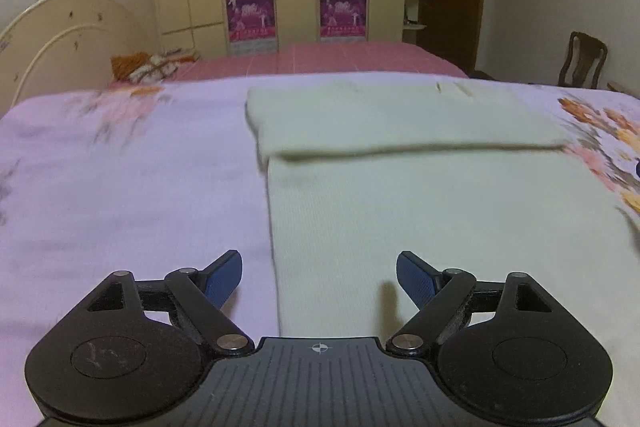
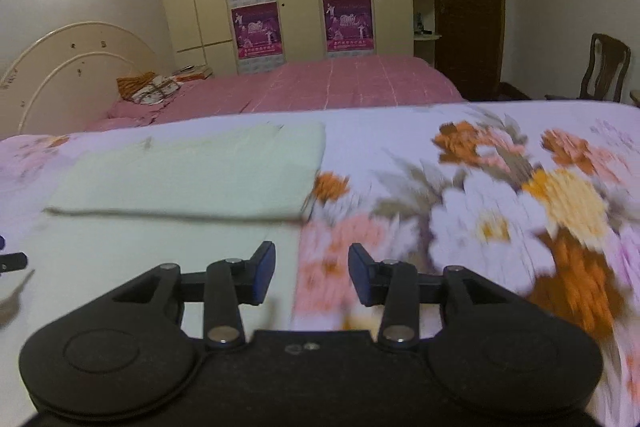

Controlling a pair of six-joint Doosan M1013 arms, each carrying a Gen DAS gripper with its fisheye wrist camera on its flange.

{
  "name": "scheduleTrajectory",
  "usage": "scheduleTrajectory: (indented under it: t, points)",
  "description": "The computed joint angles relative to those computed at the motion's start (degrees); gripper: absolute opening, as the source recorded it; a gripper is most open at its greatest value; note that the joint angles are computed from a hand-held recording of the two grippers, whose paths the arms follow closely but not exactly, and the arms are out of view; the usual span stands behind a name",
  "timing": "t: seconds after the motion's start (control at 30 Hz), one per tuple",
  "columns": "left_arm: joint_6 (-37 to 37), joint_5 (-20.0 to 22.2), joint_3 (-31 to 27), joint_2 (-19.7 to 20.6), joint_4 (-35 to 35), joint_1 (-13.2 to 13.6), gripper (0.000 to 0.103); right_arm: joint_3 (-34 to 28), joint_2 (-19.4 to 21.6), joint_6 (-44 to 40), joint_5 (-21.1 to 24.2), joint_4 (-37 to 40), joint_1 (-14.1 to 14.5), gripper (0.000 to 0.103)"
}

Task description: Fold small clothes

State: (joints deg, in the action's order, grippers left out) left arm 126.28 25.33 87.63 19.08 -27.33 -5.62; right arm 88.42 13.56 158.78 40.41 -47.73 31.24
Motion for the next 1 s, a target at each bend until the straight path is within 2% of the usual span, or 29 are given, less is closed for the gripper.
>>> scheduleTrajectory:
  t: [0.43,0.8,0.87,0.93,0.97,1.0]
  points:
    - [7.45,1.32,9.30,-9.30,-3.94,2.52,0.084,6.62,-6.29,9.51,3.35,1.93,7.81,0.040]
    - [9.73,5.28,14.95,-14.56,-6.88,5.13,0.084,11.09,-10.51,16.79,7.35,2.44,13.01,0.041]
    - [9.75,7.92,15.46,-14.77,-9.26,6.36,0.084,12.08,-11.34,17.84,6.48,3.95,13.30,0.042]
    - [8.52,14.05,15.02,-14.12,-13.20,8.72,0.080,12.92,-12.03,18.27,5.11,5.94,13.58,0.048]
    - [8.11,16.89,14.81,-13.67,-15.45,9.82,0.073,13.59,-12.52,18.41,3.72,7.25,13.48,0.052]
    - [7.49,19.70,14.46,-13.00,-17.27,10.88,0.059,14.26,-13.01,18.78,2.17,8.59,13.32,0.053]
